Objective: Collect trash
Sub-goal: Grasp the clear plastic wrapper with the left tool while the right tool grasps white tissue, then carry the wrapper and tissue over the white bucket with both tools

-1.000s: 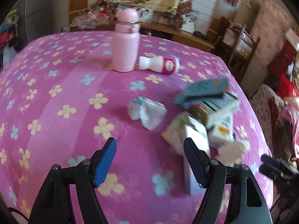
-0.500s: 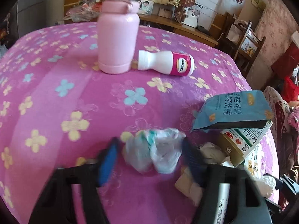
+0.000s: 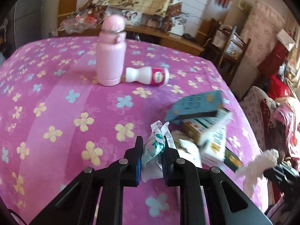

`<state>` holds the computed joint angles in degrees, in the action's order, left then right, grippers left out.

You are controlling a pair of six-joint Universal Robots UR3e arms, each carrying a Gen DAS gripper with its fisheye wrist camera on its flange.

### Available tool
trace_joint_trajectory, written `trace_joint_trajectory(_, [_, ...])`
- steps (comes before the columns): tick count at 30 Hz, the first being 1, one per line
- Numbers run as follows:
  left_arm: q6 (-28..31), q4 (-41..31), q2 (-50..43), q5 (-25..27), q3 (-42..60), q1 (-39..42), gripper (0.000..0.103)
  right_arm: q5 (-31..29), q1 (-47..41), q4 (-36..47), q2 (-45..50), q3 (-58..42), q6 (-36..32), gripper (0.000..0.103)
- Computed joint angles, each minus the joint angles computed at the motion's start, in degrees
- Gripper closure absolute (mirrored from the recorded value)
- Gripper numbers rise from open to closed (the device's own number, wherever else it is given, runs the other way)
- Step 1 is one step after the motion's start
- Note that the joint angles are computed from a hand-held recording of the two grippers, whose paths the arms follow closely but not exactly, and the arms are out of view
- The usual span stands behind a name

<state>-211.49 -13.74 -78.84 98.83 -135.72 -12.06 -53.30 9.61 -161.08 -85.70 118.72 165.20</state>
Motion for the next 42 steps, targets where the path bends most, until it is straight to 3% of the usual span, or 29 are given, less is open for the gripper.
trace_joint_trajectory(4, [-3.1,-3.0,-0.8,3.1,3.9,-6.9,0.085,0.6,-3.8,1.7,-6.9,5.3,-2.1,0.078])
trace_joint_trajectory(10, [-7.1,-5.5,-9.1,8.9,13.7,-18.2,0.085,2.1,-11.9,7.3,-16.4,12.2,-7.0,0.078])
trace_joint_trajectory(18, [-8.0,-10.7,-21.6,12.2,30.7,-27.5,0.085,7.7,-27.8,22.8,-31.9,18.7,-18.1,0.078])
trace_joint_trajectory(28, [-5.9,-19.9,-39.8,13.3,56.5,-34.2,0.085,11.8,-49.4,49.4,-45.4,19.3,-36.8,0.078])
trace_joint_trajectory(35, [-4.1,-27.2,-52.1,12.5,75.9,-36.6,0.085,11.9,-59.4,57.7,-47.9,18.8,-45.0,0.078])
trace_joint_trajectory(42, [-3.6,-32.7,-61.5,9.1,91.2,-37.0,0.085,11.8,-65.4,59.1,-47.7,18.4,-47.8,0.078])
